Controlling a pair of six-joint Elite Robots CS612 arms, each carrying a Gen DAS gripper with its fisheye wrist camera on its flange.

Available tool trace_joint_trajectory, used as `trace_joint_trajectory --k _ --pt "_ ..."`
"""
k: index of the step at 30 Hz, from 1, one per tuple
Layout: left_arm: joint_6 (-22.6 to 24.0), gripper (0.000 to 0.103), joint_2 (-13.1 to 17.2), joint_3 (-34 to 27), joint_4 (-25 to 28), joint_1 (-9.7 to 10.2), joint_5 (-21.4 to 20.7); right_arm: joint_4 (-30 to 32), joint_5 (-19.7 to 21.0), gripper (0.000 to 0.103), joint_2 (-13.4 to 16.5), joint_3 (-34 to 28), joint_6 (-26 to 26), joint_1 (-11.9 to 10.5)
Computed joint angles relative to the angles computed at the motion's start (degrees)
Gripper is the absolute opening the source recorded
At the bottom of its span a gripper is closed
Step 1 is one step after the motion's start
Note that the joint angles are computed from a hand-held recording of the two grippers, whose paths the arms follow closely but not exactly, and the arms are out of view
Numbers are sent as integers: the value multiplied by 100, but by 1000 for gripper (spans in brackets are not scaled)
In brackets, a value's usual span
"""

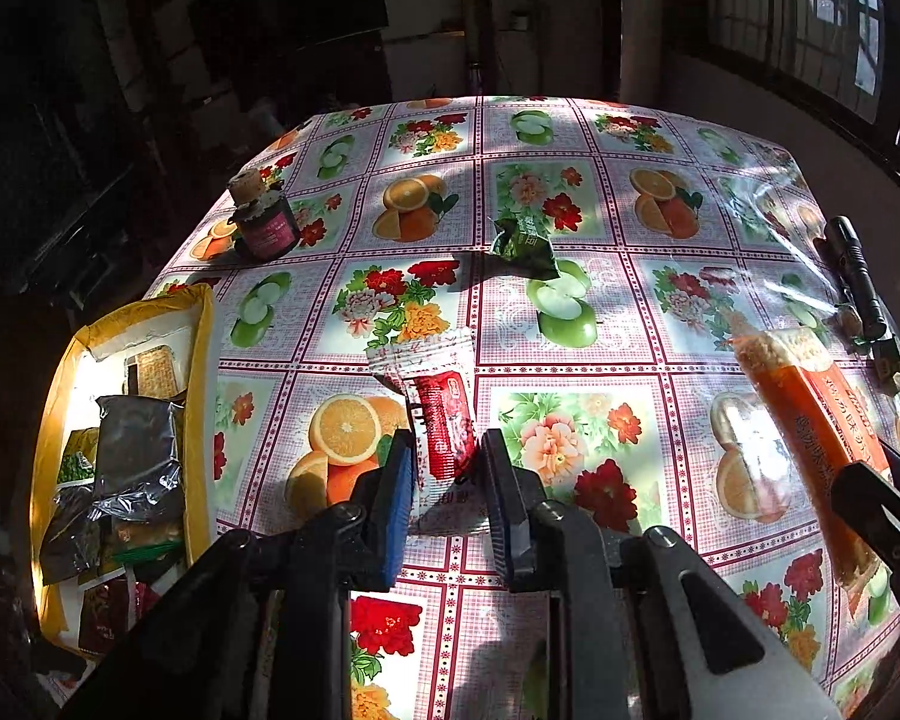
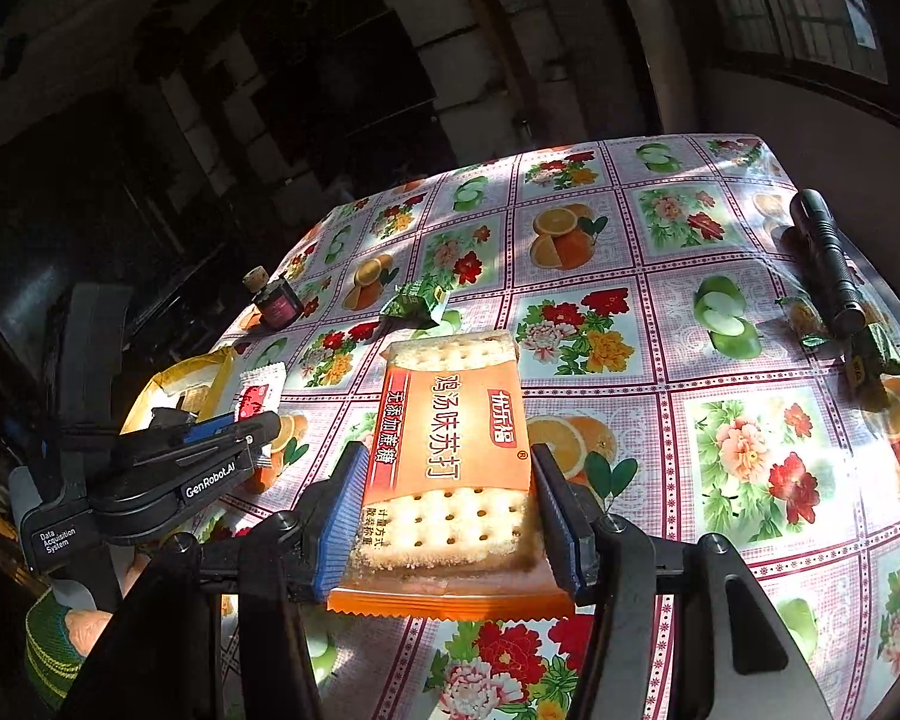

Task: Organize snacks
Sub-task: 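Carry the red-and-white snack with the left tool while the right tool carries the cracker pack to the tray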

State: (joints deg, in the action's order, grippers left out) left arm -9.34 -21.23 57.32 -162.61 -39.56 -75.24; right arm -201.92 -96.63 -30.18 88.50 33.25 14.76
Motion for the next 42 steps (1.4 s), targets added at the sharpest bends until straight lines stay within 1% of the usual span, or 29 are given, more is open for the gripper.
trace_joint_trajectory --k 6,11,14,17,28,31,37,42 --pt "-5 22 -286 540 -565 -33 -12 -133 -210 57 -80 152 -19 87" --pt "-16 21 -395 755 -747 -27 -82 -162 -412 57 -146 224 -87 155" --pt "-33 22 -454 874 -851 -20 -68 -168 -556 57 -171 243 -130 197" --pt "-74 22 -503 968 -944 -11 -47 -165 -615 57 -180 240 -181 223" --pt "-196 22 -592 1111 -1064 39 -3 -179 -570 57 -179 179 -269 264" --pt "-210 22 -599 1117 -1091 53 90 -165 -550 57 -160 99 -334 274" --pt "-274 22 -627 1194 -1111 116 369 -89 -365 57 -85 -136 -497 304" --pt "-406 22 -640 1251 -1075 211 486 107 -161 57 36 -443 -580 325"
